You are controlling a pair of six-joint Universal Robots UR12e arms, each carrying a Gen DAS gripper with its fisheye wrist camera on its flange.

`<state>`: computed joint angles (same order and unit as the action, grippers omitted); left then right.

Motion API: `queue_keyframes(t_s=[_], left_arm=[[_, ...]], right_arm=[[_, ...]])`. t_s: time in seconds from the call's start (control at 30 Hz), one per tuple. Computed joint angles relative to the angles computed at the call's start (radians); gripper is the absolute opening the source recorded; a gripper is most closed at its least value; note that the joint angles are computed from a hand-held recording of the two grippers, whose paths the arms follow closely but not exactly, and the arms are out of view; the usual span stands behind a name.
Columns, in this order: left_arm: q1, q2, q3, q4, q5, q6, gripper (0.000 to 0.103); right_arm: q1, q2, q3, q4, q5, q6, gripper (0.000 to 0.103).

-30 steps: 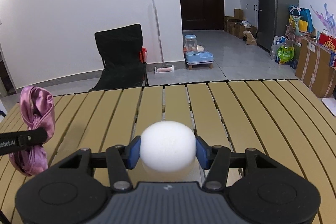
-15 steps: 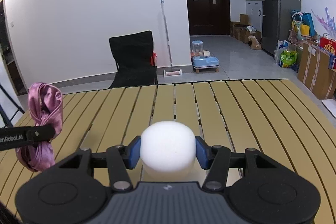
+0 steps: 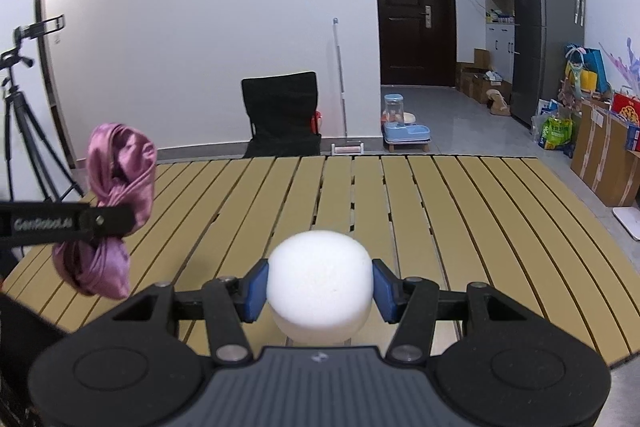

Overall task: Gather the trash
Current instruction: 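Carry the pink cloth and white foam cylinder down over the black bin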

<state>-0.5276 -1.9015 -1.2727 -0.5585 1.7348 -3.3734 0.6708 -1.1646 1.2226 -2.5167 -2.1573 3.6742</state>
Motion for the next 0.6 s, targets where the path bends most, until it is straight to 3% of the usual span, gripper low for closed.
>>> queue_keyframes(t_s=[0.37, 0.6], left_arm=[[-0.016, 0.098, -0.163, 0.051, -0.037, 0.002, 0.031], [-0.025, 0.149, -0.258, 0.072, -0.057, 0.014, 0.031]], right_arm=[[0.075, -0.071, 0.139, -0.086, -0.016, 0.003, 0.052], [0.107, -0.091, 0.191, -0.085, -0.019, 0.033, 0.052]])
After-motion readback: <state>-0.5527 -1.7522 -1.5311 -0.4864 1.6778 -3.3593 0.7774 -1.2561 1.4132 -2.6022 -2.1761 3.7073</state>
